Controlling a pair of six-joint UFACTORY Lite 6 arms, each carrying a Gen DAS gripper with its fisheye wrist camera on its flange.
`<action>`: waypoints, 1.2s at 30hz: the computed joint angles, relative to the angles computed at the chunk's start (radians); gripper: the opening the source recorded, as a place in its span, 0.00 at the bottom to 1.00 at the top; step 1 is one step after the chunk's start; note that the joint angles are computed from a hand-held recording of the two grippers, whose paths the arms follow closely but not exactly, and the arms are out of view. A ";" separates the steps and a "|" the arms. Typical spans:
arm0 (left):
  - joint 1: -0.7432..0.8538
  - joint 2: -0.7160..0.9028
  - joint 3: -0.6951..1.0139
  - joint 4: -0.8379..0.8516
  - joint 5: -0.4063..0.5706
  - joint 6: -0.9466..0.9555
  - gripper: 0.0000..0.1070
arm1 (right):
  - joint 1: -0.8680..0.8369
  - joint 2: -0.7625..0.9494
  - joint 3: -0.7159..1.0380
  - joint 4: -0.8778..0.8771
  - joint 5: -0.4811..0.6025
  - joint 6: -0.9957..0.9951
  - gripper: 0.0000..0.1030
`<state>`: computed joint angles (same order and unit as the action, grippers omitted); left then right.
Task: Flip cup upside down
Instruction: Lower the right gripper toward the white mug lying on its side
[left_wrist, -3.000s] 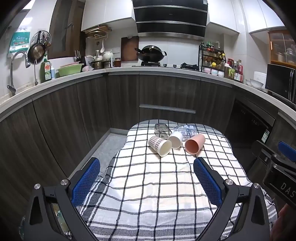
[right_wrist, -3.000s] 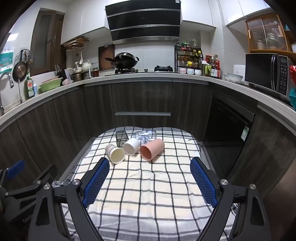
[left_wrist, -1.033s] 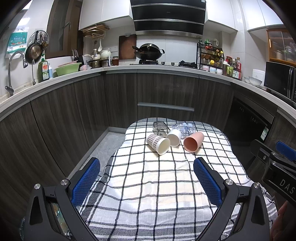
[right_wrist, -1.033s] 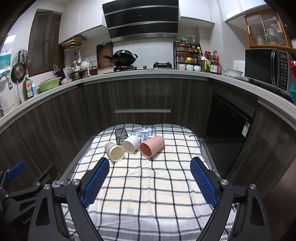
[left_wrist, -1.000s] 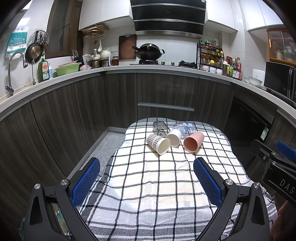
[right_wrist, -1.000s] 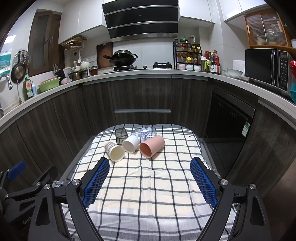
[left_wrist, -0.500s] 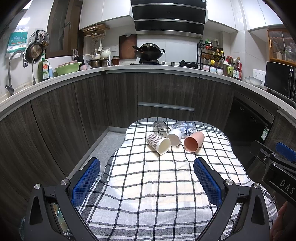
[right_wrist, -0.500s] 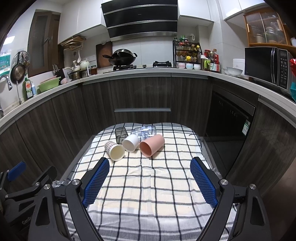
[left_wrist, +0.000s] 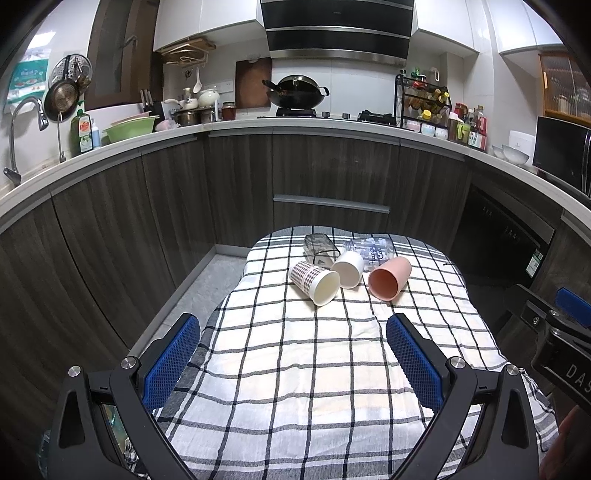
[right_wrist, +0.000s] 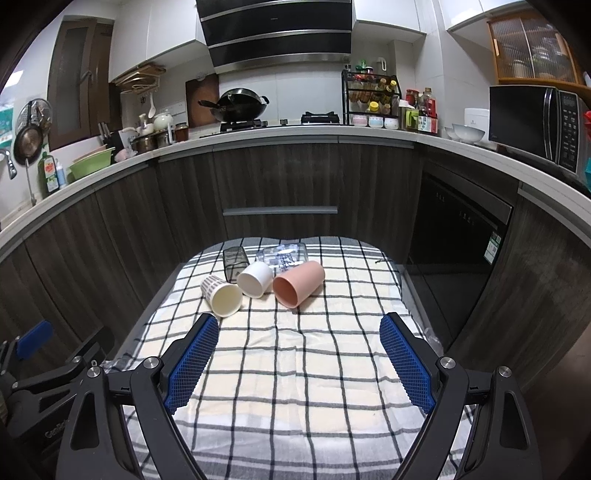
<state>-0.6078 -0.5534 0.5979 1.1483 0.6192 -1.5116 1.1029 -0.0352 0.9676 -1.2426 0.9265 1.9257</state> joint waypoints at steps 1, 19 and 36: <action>0.010 0.013 0.005 0.005 -0.011 -0.002 0.96 | -0.004 0.003 0.004 0.001 -0.003 -0.005 0.86; 0.224 0.538 0.375 0.104 -0.302 0.035 0.96 | -0.285 0.187 0.210 0.010 -0.205 -0.133 0.86; 0.315 1.364 1.317 -0.762 -0.278 1.072 0.96 | -0.599 0.614 0.662 0.122 -0.418 -0.325 0.86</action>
